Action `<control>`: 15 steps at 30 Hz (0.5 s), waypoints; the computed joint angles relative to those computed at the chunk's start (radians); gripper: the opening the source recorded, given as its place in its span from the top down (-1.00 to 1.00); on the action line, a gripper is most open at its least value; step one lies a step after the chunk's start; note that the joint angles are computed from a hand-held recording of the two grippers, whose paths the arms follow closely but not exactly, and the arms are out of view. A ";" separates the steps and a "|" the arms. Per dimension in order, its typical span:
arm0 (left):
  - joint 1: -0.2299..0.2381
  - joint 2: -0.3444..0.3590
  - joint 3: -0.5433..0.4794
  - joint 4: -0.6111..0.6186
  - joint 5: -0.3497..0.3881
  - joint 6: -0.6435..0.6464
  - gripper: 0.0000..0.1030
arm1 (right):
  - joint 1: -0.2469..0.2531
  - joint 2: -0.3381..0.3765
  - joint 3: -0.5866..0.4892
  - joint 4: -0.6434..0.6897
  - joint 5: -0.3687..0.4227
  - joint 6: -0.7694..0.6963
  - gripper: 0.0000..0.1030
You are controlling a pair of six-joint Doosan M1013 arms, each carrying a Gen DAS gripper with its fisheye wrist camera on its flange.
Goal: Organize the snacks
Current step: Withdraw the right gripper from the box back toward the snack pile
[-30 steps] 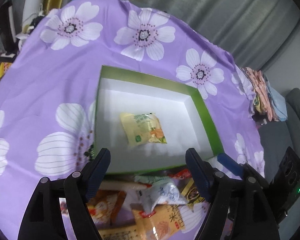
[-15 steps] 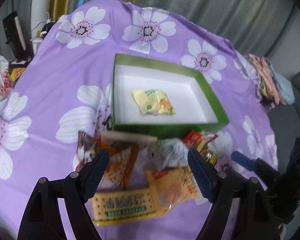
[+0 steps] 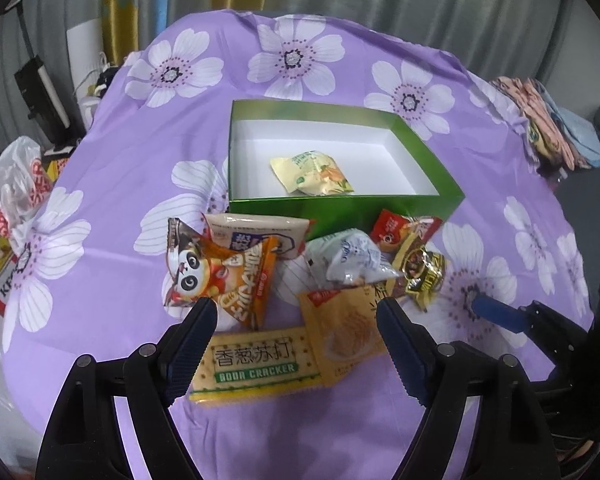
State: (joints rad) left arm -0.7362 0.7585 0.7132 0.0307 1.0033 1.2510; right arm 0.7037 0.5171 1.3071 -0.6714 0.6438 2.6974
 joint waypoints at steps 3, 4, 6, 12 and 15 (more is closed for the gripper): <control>-0.008 -0.006 0.008 0.020 -0.007 0.001 -0.59 | 0.004 -0.002 0.005 -0.006 -0.005 0.003 -0.24; -0.009 -0.009 0.013 0.024 -0.011 0.001 -0.59 | 0.004 -0.002 0.006 -0.007 -0.006 0.003 -0.24; -0.015 -0.014 0.021 0.042 -0.018 -0.001 -0.59 | 0.005 -0.001 0.004 -0.008 -0.005 0.003 -0.24; -0.032 -0.024 0.040 0.112 -0.047 -0.012 -0.60 | 0.005 0.003 0.003 0.005 -0.004 -0.011 -0.24; -0.038 -0.022 0.041 0.130 -0.047 -0.009 -0.60 | 0.003 0.007 0.000 0.018 -0.004 -0.025 -0.24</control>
State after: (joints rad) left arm -0.7740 0.7362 0.7541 0.1604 0.9562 1.2422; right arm 0.7071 0.5239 1.3073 -0.6531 0.6401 2.6727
